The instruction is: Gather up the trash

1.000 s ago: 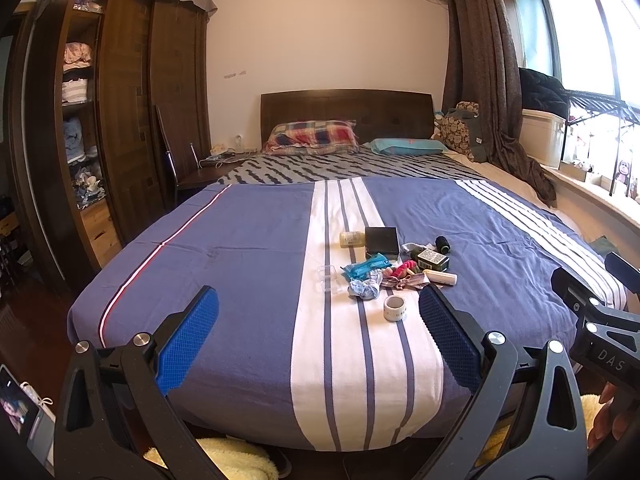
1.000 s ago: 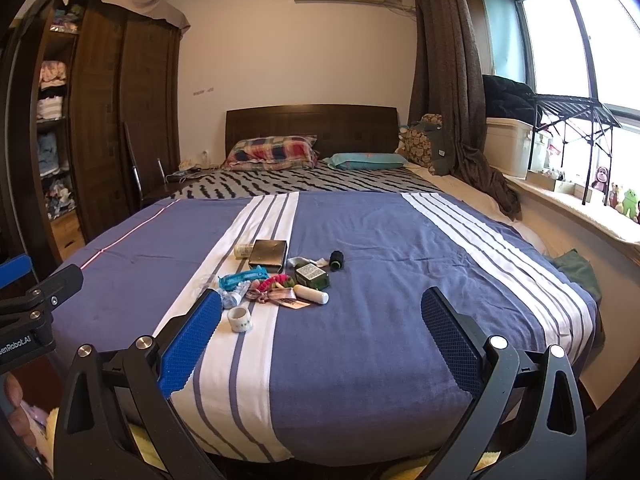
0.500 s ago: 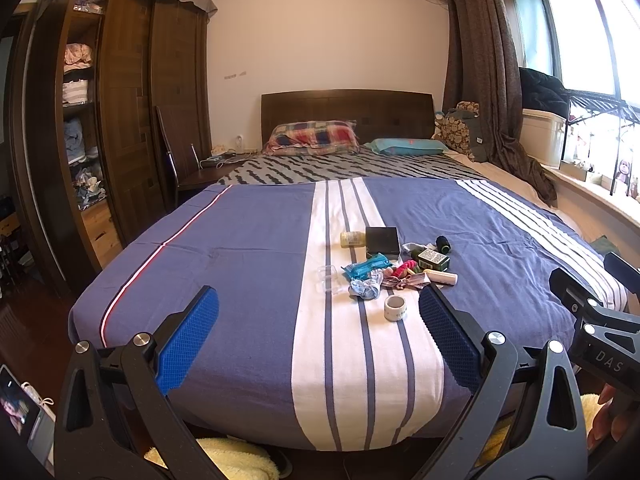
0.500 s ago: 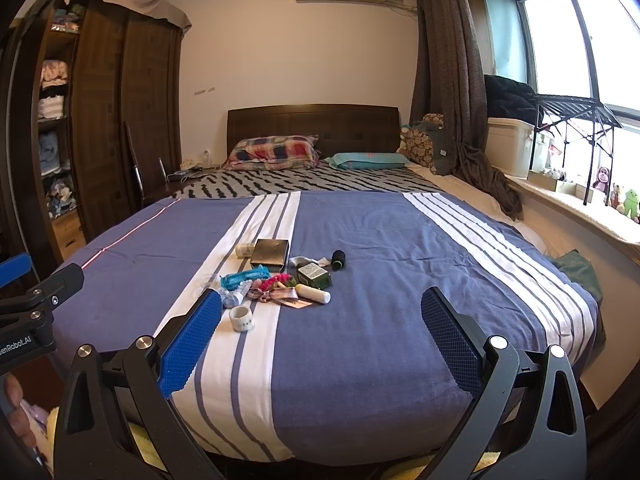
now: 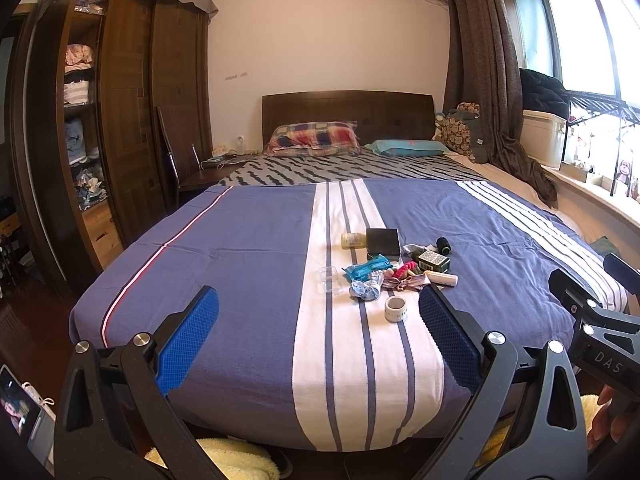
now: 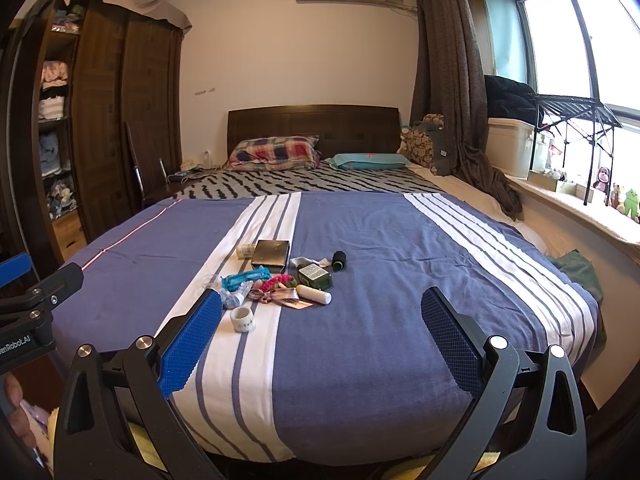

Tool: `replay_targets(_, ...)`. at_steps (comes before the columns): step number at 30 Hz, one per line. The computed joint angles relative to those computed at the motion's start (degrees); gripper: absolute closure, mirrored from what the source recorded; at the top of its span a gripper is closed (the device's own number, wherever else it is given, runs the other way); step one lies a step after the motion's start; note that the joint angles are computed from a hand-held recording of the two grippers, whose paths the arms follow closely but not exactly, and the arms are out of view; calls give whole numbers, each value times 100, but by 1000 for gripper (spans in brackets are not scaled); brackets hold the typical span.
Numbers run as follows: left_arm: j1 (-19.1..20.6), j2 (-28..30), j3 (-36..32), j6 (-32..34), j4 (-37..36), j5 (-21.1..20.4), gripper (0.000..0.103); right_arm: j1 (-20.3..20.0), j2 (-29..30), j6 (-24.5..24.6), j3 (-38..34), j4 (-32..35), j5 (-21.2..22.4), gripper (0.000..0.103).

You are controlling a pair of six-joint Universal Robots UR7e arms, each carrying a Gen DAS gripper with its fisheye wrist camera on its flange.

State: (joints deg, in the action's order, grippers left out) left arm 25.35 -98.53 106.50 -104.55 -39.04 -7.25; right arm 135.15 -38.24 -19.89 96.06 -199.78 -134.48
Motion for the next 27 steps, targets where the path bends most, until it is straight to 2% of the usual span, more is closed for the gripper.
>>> replay_targets(16,25,-21,42,149,-168,-26,8,-10,33,93,-9,53,-8,3)
replay_targets(22,233,-18,150,576,-664,-25,8,-116,78,198,-34,234,-30,3)
replay_targets(27,545,-152,410,1363,-1587,-43,8,-230,168,299,-113,415,-80,3)
